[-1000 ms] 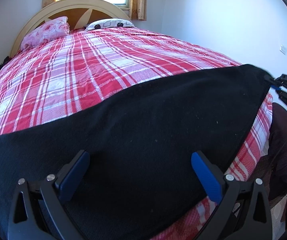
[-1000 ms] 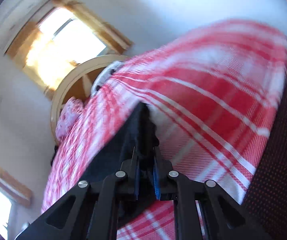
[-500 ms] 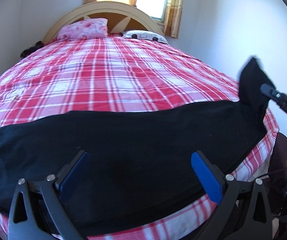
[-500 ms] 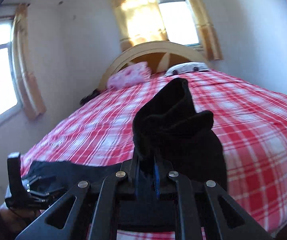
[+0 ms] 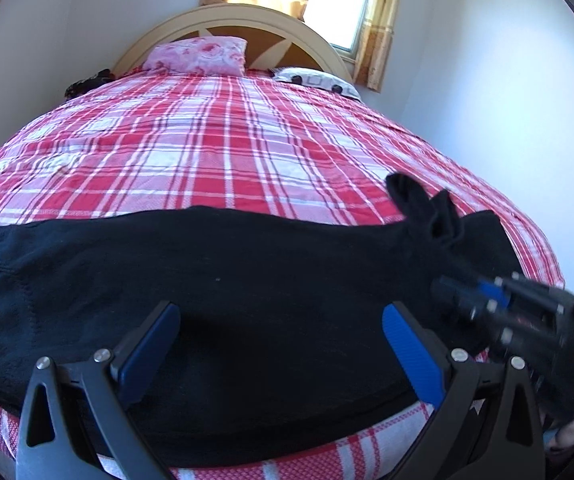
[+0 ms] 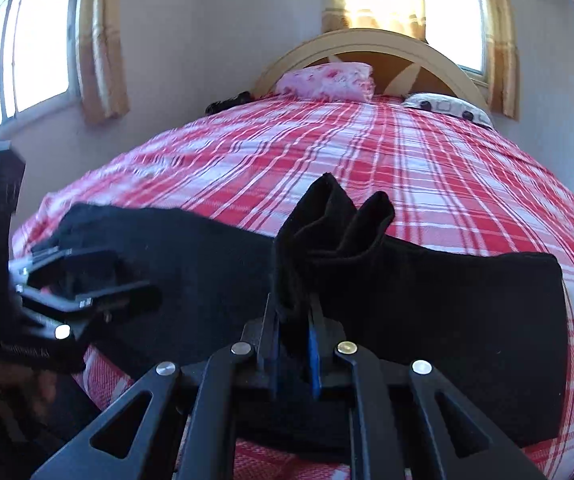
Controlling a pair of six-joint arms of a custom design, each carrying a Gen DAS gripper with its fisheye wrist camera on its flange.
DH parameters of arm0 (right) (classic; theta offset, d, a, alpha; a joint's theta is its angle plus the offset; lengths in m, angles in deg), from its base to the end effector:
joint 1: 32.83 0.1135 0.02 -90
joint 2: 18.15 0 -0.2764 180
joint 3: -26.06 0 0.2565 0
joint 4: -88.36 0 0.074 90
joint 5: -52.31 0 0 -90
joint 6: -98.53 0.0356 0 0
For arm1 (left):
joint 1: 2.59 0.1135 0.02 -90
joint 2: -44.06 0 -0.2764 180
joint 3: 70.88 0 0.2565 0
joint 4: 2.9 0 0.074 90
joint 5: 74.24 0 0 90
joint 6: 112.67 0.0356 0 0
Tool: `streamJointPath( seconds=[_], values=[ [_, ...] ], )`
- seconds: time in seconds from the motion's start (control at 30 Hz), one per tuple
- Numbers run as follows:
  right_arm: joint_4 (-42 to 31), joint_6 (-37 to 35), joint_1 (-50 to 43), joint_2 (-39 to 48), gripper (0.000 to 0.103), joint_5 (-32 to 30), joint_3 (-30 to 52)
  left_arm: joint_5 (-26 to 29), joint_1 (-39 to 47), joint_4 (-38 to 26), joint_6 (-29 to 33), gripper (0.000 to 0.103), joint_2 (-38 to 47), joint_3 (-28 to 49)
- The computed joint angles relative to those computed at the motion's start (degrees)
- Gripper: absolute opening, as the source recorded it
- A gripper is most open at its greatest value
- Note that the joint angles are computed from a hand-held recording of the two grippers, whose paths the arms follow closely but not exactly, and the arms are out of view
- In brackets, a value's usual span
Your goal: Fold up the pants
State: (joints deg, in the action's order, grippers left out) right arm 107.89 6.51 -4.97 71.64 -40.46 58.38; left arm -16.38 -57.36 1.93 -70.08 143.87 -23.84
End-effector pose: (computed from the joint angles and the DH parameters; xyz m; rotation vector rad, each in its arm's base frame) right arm 0.2143 0.1152 0.1063 -0.6054 2.1659 0.2985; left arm 0.1839 -0.2276 0.1043 -0.1043 2.2619 -0.2661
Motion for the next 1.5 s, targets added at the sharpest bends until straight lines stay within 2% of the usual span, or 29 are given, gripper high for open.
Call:
streamJointPath(
  seconds=[0.17, 0.27, 0.3, 0.33, 0.4, 0.53, 0.63, 0.7, 0.73, 0.83, 0.87, 0.93, 1.0, 1.03, 1.07, 1.1, 1.13, 1.5],
  values=[
    [1.09, -2.69, 4.40, 5.57, 0.012, 3.13, 1.62, -0.83, 0.57, -0.09, -0.92, 0.103, -0.41, -0.87],
    [1.02, -4.69, 4.95, 7.10, 0.016, 3.42, 2.01, -0.73, 0.69, -0.32, -1.30, 0.103, -0.78, -1.09],
    [0.84, -5.16, 5.41, 6.14, 0.023, 4.12, 1.43, -0.38, 0.73, 0.07, -1.12, 0.103, -0.82, -1.18],
    [-0.55, -5.95, 5.39, 4.66, 0.027, 3.77, 1.06, 0.10, 0.80, 0.48, -0.81, 0.103, -0.77, -1.10],
    [-3.04, -8.14, 4.99, 1.13, 0.042, 3.19, -0.24, 1.59, 0.99, 1.07, -0.01, 0.103, -0.29, -0.35],
    [-9.01, -12.47, -0.09, -9.32, 0.042, 0.05, -4.08, 4.79, 1.34, 2.19, 3.44, 0.103, 1.58, 2.86],
    [-13.29, -15.41, -9.97, -18.74, 0.042, -4.48, -6.60, 8.01, 2.09, 3.20, 5.34, 0.103, 3.95, 6.28],
    [-13.65, -16.22, -16.79, -21.40, 0.042, -8.23, -7.03, 9.84, 2.54, 2.46, 6.04, 0.103, 6.05, 9.13],
    [-12.68, -16.23, -21.36, -21.90, 0.043, -10.38, -7.17, 10.89, 2.78, 1.91, 6.61, 0.100, 7.10, 10.53],
    [-12.51, -15.18, -28.14, -18.55, 0.044, -12.77, -4.63, 14.88, 3.87, -0.67, 7.47, 0.084, 10.77, 15.33],
    [-12.03, -13.87, -30.22, -16.97, 0.044, -13.39, -3.75, 15.99, 4.24, -1.03, 7.54, 0.081, 11.66, 16.45],
    [-11.61, -11.55, -33.50, -14.17, 0.044, -15.16, -2.13, 16.70, 4.45, -1.74, 7.53, 0.076, 13.28, 18.50],
    [-12.15, -10.64, -35.55, -10.69, 0.044, -16.34, -0.22, 16.86, 4.23, -2.31, 7.21, 0.065, 13.89, 19.49],
    [-11.67, -10.56, -35.84, -8.94, 0.044, -15.67, 0.35, 16.72, 4.15, -2.91, 7.00, 0.054, 14.06, 19.92],
    [-10.73, -10.35, -35.72, -7.93, 0.044, -14.81, 0.33, 16.96, 4.13, -3.11, 7.23, 0.031, 14.04, 20.02],
    [-10.28, -10.33, -35.98, -7.16, 0.044, -14.44, 0.45, 17.80, 4.27, -3.29, 7.78, 0.018, 14.01, 20.09],
    [-10.28, -10.17, -36.13, -6.50, 0.044, -14.34, 0.75, 18.92, 4.32, -3.22, 8.09, 0.012, 13.98, 20.01],
    [-8.95, -10.73, -35.46, -7.14, 0.046, -13.71, -0.73, 16.23, 2.39, -2.53, 6.59, 0.011, 8.39, 15.04]
  ],
)
